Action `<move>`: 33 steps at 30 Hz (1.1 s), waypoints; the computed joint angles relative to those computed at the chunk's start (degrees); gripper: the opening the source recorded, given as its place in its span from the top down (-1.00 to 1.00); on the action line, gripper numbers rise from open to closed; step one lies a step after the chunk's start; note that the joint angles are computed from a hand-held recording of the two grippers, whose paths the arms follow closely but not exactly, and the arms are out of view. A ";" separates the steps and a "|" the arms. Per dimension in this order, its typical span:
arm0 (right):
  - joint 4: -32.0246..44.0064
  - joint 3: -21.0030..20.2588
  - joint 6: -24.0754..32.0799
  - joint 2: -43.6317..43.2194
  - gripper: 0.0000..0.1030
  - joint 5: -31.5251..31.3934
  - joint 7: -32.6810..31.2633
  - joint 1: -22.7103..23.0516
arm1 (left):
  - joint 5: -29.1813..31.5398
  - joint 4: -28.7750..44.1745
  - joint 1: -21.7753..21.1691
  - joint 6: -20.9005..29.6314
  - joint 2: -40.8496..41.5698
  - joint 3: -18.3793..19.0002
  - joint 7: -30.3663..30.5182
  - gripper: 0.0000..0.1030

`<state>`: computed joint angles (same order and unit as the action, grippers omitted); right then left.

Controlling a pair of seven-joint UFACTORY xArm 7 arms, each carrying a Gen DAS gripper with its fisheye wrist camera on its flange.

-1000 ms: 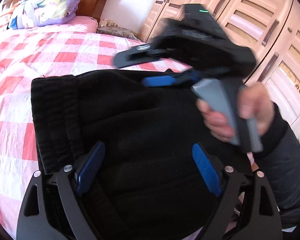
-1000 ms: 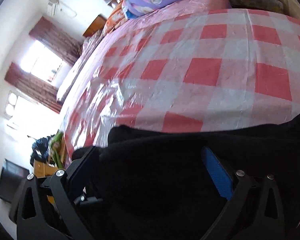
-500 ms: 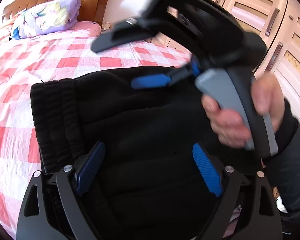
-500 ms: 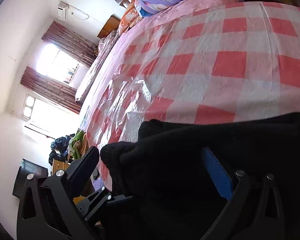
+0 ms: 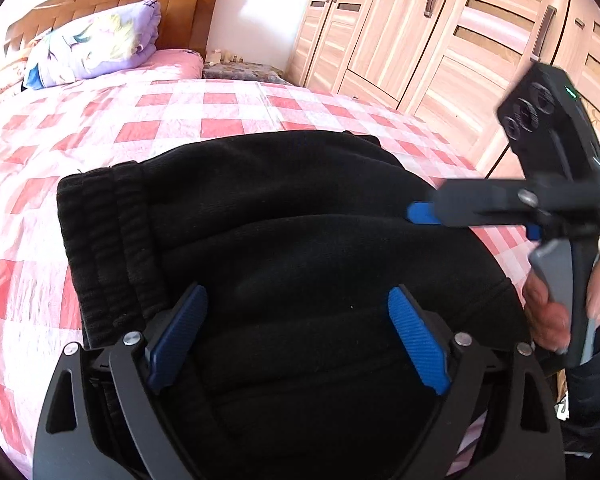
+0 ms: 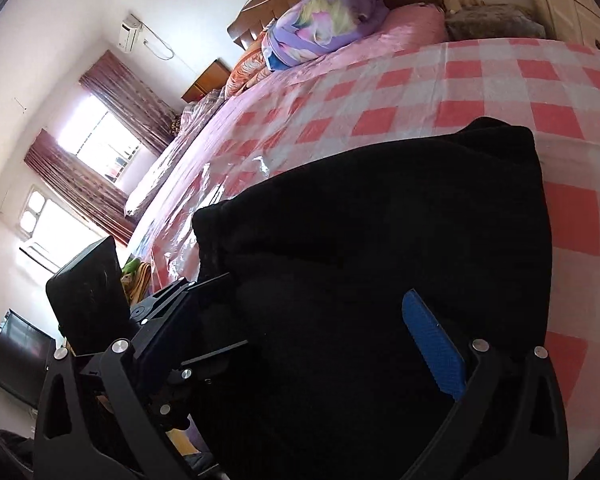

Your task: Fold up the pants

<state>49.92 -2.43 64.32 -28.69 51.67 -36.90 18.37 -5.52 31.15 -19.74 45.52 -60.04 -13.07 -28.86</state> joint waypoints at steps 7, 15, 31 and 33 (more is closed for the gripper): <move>-6.84 -2.28 0.17 -9.83 -0.92 -1.23 -1.79 -1.70 | 1.00 0.90 0.54 1.07 1.02 -0.54 -0.26 -0.82; -15.30 -4.78 -5.14 -21.41 -0.92 -1.43 -8.48 1.35 | 2.22 1.53 1.27 1.46 1.93 -1.66 -1.22 -0.86; -21.14 -9.68 1.46 -26.84 -0.92 -2.42 -13.20 1.02 | 3.90 2.64 1.61 2.59 3.41 -2.27 -2.33 -0.93; -23.41 -11.08 1.12 -28.20 -0.92 -0.47 -15.53 0.82 | 3.96 2.59 1.55 2.62 3.32 -2.09 -2.26 -0.93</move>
